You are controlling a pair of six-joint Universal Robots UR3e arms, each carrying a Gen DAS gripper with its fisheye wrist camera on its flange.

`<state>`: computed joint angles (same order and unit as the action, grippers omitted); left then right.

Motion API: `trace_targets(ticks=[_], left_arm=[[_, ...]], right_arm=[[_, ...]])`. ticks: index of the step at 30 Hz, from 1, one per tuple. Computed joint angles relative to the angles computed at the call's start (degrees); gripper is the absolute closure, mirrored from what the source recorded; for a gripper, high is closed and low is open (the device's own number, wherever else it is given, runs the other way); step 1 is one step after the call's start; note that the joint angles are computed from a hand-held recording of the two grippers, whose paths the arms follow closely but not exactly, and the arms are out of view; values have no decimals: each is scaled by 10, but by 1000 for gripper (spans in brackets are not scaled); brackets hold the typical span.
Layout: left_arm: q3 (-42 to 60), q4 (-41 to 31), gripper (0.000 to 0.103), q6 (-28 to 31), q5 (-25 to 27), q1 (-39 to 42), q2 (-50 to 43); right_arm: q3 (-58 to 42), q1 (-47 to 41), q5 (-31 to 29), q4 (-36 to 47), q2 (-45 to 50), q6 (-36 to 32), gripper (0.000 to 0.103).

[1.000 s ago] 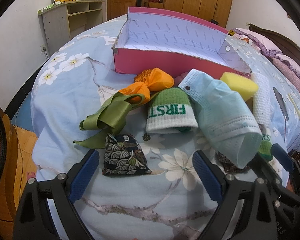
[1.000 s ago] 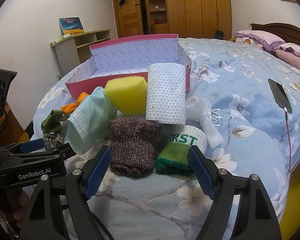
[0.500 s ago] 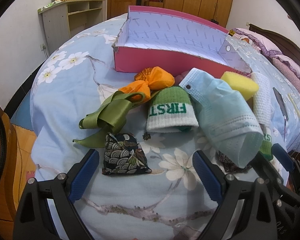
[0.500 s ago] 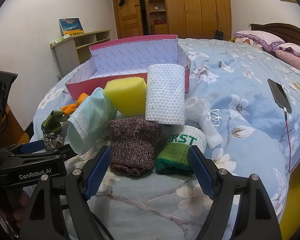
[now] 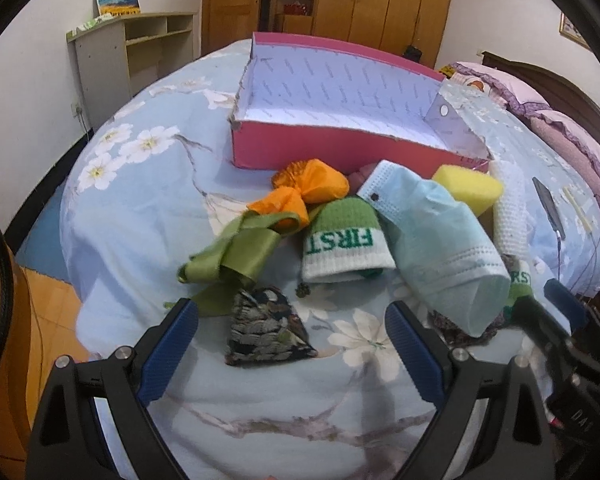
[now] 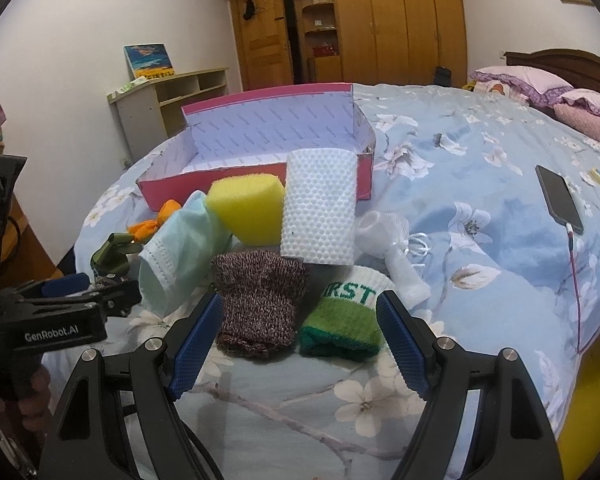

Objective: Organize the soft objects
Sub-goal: 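Grasp the black patterned pouch with the left gripper while the right grasps the green FIRST sock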

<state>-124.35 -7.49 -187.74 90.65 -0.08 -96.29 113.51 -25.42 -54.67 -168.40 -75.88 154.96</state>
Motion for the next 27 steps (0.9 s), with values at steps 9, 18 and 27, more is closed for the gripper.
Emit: trace_targets(ticks=[9,18,27], left_arm=[[-14,-35,6,33,-41,50,30],[-28,-68,17,30,-64,84,46],[-17,-76,27,38,-88,89,27]], right_arm=[[2,-13,19,25,-10,-34,22],[-11,-27,26,56,-13,-43,22],[-28,-31,23,89,-5,-46,22]])
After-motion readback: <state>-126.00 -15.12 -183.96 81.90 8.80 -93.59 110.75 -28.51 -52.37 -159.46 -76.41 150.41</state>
